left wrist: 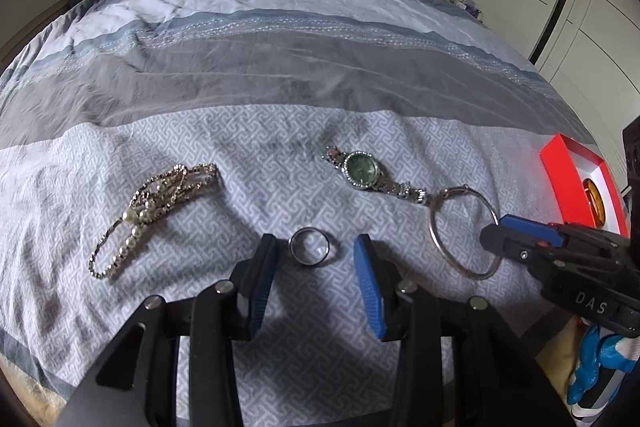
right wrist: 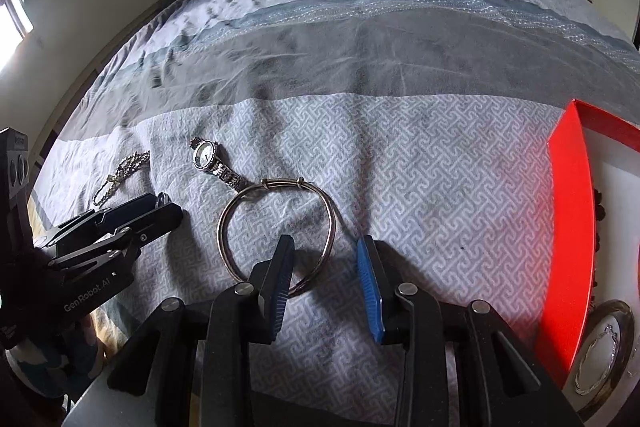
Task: Organize jewelry
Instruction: 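Grasp the large silver hoop with the right tool while the left tool grasps a silver ring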
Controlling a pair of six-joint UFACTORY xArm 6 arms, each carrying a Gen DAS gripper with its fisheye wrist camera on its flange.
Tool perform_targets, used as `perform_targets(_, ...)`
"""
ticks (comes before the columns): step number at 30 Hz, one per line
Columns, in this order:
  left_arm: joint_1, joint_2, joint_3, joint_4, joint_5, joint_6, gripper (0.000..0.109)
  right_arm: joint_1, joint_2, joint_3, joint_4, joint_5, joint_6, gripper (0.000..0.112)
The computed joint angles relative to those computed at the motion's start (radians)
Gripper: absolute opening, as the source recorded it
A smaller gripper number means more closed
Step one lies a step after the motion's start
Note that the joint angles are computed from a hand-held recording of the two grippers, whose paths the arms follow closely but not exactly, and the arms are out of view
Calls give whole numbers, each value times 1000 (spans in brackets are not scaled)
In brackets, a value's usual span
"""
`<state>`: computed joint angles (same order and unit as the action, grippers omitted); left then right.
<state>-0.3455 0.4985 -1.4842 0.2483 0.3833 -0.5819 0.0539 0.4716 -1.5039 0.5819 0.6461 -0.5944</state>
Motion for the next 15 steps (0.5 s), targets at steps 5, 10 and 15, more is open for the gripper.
perform_targets(5, 3, 6, 7, 18, -19, -17, 23, 6, 24, -15, -32, -6, 30, 23)
perform_targets(10, -1, 0, 13, 50, -18, -32, 19, 20, 30, -19, -95, -28, 59, 9)
perform_targets(15, -8, -30, 38, 98, -18, -63, 19, 24, -3, 23, -64, -71, 38, 5)
